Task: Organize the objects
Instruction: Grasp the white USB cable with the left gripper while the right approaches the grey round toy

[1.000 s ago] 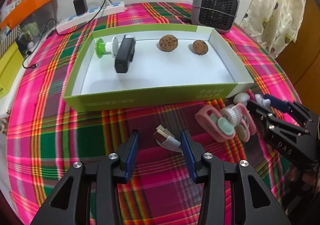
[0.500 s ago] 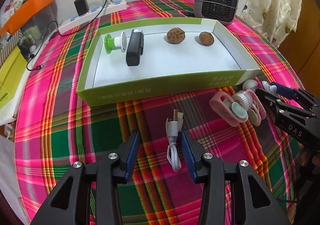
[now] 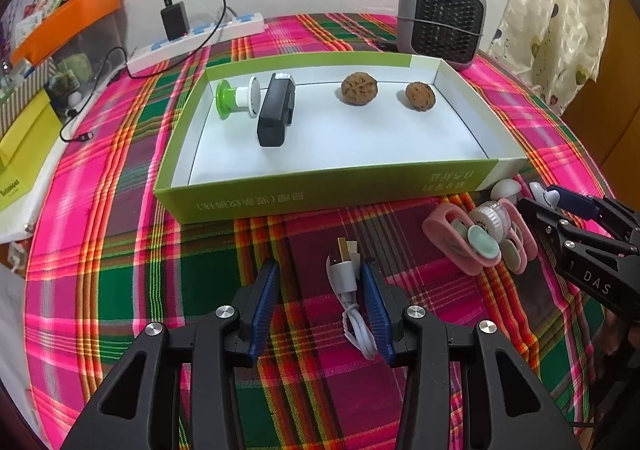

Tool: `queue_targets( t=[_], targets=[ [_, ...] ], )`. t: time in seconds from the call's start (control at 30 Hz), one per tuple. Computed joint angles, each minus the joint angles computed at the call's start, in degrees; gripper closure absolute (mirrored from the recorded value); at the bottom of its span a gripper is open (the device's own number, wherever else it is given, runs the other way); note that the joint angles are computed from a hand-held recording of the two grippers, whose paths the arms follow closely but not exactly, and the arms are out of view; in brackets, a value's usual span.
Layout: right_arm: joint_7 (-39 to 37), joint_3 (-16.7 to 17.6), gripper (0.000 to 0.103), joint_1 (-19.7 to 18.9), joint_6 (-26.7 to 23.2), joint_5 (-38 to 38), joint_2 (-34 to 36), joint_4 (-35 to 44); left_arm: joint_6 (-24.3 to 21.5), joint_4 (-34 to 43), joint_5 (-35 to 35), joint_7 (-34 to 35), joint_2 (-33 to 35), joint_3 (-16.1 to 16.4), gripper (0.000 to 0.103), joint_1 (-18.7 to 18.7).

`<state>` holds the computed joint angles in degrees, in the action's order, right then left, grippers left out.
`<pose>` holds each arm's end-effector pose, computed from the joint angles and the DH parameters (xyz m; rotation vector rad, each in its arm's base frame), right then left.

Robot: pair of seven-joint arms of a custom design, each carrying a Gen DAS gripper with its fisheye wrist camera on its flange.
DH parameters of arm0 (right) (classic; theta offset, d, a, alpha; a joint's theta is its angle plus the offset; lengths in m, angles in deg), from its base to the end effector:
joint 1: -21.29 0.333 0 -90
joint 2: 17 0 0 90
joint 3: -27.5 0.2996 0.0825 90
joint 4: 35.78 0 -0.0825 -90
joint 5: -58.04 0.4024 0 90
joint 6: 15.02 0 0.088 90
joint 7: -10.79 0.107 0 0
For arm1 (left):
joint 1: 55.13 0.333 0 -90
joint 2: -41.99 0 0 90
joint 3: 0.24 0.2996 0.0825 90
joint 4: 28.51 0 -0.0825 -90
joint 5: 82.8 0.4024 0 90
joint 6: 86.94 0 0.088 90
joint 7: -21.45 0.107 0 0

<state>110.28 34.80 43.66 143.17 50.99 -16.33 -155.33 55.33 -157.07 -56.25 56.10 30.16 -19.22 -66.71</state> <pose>0.5278 0.3064 0.4699 -2.1502 1.3489 -0.4703 0.4636 -0.2824 0.4705 -1.9800 1.7629 -0.5451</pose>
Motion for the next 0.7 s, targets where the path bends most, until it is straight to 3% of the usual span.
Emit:
queue_targets(
  t=[0.47, 0.6, 0.7],
  targets=[
    [0.6, 0.0, 0.051, 0.0, 0.0, -0.4, -0.3, -0.3, 0.5, -0.6, 3.1, -3.4, -0.4, -0.4, 0.084, 0.6],
    [0.7, 0.0, 0.052, 0.0, 0.1, -0.3, -0.4, -0.4, 1.0, -0.9, 3.7, -4.3, -0.6, -0.5, 0.086, 0.8],
    [0.8, 0.0, 0.058, 0.0, 0.2, -0.4, -0.5, -0.6, 1.2, -1.1, 4.2, -4.7, -0.6, -0.6, 0.086, 0.8]
  ],
)
